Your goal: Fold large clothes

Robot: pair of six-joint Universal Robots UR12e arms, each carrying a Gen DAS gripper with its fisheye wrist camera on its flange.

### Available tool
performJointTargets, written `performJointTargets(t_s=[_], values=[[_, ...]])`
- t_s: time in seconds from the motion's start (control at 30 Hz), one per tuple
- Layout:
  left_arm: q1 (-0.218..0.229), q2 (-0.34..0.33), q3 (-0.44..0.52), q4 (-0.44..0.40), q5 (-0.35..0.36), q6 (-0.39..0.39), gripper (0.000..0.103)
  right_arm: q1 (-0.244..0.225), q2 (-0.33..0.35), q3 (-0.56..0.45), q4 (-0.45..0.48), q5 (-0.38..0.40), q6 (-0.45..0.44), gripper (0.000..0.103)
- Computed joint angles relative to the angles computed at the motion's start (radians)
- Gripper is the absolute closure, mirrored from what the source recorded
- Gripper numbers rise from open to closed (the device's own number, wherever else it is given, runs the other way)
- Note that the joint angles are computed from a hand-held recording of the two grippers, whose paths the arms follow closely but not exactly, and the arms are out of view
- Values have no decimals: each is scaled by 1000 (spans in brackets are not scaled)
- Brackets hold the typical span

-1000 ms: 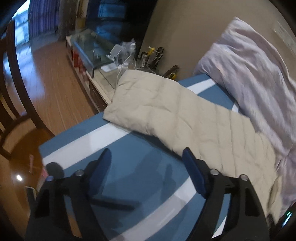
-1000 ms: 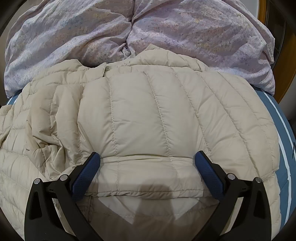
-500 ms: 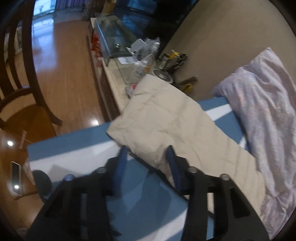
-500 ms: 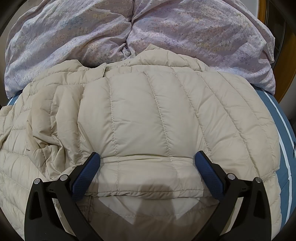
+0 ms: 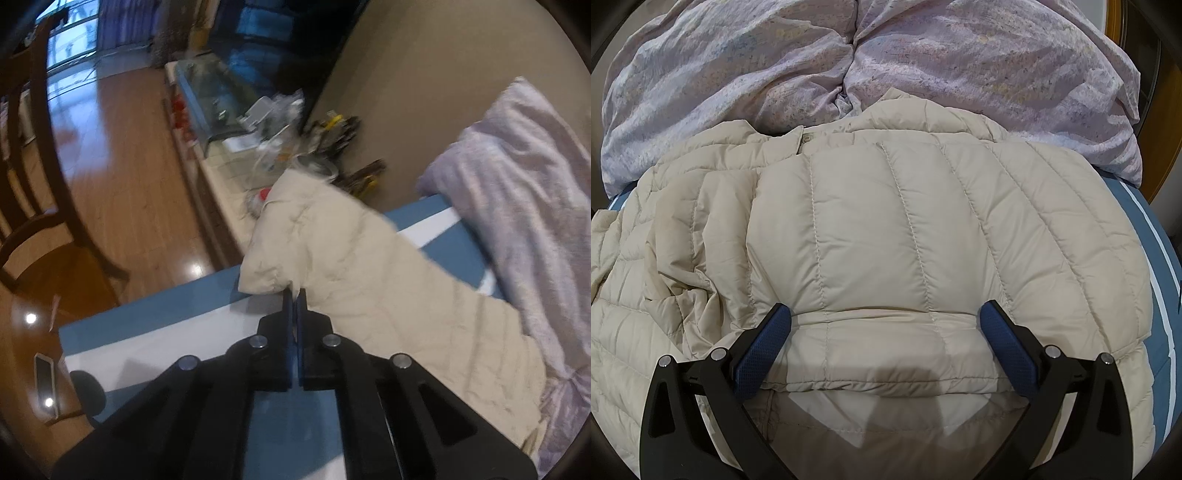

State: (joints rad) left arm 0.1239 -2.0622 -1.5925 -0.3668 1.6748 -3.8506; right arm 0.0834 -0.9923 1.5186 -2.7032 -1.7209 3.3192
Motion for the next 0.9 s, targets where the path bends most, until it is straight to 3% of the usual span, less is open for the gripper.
performJointTargets(t_s=[0.23,0.4,0.7,0.9], values=[[-29,-3,25,154,-84,102,102,-1,0,1,-3,5,-3,1],[-81,-21,72,221,-203,215,102,-1,0,2,-5,9,-4,1],[-180,-76,156,202,-408,369,102,-5,-3,9,-13,17,-10,1],[-227,-103,195,151,-491,423,102,-6,-2,8,-13,25,-9,1]])
